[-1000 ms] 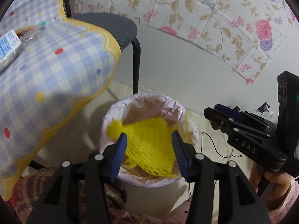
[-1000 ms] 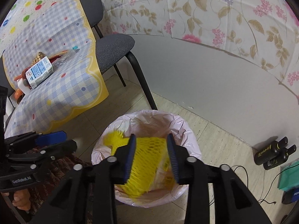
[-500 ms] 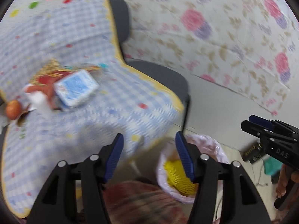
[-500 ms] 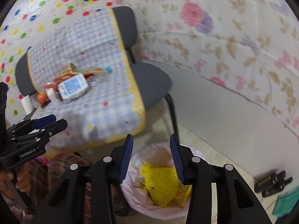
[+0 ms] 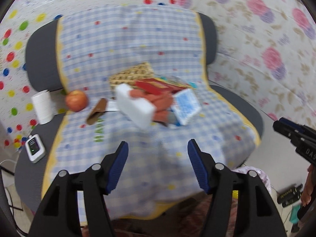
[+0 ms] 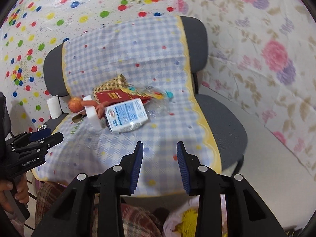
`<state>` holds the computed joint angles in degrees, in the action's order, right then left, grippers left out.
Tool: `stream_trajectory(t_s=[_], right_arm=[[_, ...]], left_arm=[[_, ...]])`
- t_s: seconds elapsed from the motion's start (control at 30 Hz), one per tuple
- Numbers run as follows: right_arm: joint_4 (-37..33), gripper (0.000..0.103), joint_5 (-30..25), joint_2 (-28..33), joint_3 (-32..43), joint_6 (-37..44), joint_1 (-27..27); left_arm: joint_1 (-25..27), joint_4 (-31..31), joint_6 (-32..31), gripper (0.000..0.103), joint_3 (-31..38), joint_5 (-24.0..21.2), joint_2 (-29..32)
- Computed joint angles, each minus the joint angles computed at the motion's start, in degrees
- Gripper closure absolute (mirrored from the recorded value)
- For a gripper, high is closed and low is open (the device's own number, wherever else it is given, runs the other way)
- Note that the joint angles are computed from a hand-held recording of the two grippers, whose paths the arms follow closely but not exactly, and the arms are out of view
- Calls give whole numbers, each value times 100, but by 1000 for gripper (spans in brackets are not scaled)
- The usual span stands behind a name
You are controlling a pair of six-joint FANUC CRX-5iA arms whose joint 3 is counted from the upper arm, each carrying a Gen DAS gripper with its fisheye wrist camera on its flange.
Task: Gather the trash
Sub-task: 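Grasp the milk carton with the right tool and lift it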
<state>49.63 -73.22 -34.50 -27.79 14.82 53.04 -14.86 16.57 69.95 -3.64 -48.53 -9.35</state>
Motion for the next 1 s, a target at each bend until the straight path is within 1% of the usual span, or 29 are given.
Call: stream_trajectory(t_s=[0.1, 0.27, 0.4, 0.43, 0.47, 0.57, 0.63, 0.7, 0.77, 0.8, 0.87, 1.0], right_arm=[[-188, 67, 520, 296, 176, 348, -452], [-520, 66, 1242, 754, 373, 761, -1004], [-731, 66, 1555, 1102, 478, 993, -1191], [-778, 63, 1592, 1203, 513, 1066, -1217], [-832, 56, 1641, 1293, 537, 1132, -1241], [-924, 48, 1850, 1588, 596, 1225, -1291], [-897, 47, 1893, 1797, 664, 1256, -1302], [-856, 43, 1791, 2088, 824, 1272, -1309], [-783, 30, 1752, 2362, 961, 1247, -1346], [-717, 28, 1716, 2477, 1015, 1212, -1361], [-521, 26, 1608, 2744, 1132, 1210, -1365], [-105, 26, 1181, 3247, 1387, 1080, -1371]], left_arm=[[170, -175, 175, 39, 96, 50, 59], [342, -378, 346, 38, 271, 135, 258], [430, -478, 465, 38, 351, 150, 422], [444, -511, 496, 38, 368, 149, 453], [460, -571, 549, 38, 389, 164, 488], [530, -643, 639, 38, 388, 218, 550], [577, -622, 652, 38, 391, 204, 600], [587, -680, 704, 38, 423, 195, 664], [595, -695, 720, 38, 454, 189, 726], [607, -661, 708, 38, 438, 217, 732], [626, -633, 718, 38, 426, 276, 755], [639, -616, 760, 38, 450, 316, 824]])
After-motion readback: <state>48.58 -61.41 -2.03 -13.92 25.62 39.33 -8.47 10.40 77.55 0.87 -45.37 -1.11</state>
